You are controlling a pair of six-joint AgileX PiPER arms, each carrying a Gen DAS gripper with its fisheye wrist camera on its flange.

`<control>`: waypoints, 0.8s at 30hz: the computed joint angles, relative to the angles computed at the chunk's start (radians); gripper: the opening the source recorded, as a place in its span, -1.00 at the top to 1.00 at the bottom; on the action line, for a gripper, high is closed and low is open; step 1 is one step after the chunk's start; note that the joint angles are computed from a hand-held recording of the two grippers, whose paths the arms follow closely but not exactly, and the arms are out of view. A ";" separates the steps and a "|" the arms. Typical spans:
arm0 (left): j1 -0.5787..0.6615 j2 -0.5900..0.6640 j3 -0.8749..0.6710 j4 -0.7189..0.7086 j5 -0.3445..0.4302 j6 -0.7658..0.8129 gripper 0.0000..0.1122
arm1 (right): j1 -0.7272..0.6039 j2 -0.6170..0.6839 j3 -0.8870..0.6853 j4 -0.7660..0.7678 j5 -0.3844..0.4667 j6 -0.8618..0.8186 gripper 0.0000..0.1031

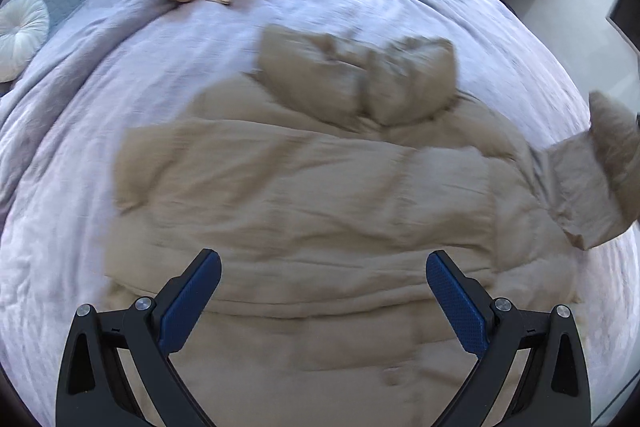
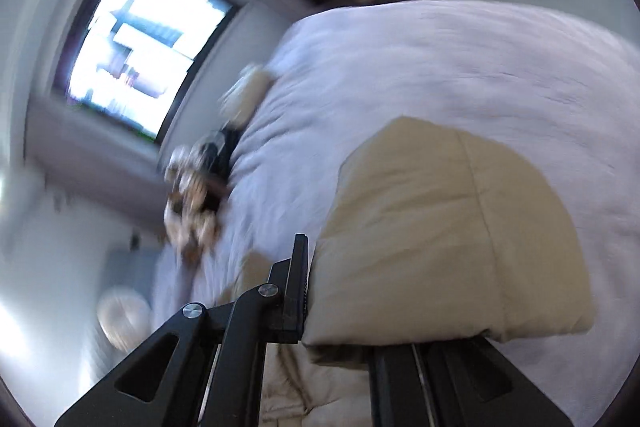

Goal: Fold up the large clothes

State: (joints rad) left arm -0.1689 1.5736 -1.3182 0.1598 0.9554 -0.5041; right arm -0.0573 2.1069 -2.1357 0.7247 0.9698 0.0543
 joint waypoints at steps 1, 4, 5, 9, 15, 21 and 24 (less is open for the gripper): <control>0.040 -0.021 0.025 -0.004 -0.010 0.026 -0.83 | 0.067 0.004 -0.039 -0.066 -0.002 0.008 0.82; 0.138 -0.058 0.068 -0.030 -0.023 0.093 -0.83 | 0.251 0.015 -0.100 -0.246 -0.003 0.027 0.82; 0.180 -0.071 0.085 -0.045 -0.029 0.125 -0.83 | 0.331 0.040 -0.141 -0.318 0.008 0.038 0.82; 0.313 -0.107 0.142 -0.089 -0.051 0.229 -0.83 | 0.569 0.136 -0.225 -0.580 0.056 0.107 0.82; 0.417 -0.118 0.192 -0.155 -0.089 0.312 -0.83 | 0.721 0.201 -0.112 -0.705 0.049 0.181 0.82; 0.429 -0.103 0.202 -0.216 -0.113 0.344 -0.83 | 0.747 0.236 -0.135 -0.782 0.119 0.249 0.60; 0.415 -0.090 0.189 -0.236 -0.118 0.341 -0.83 | 0.726 0.189 -0.106 -0.716 0.125 0.245 -0.52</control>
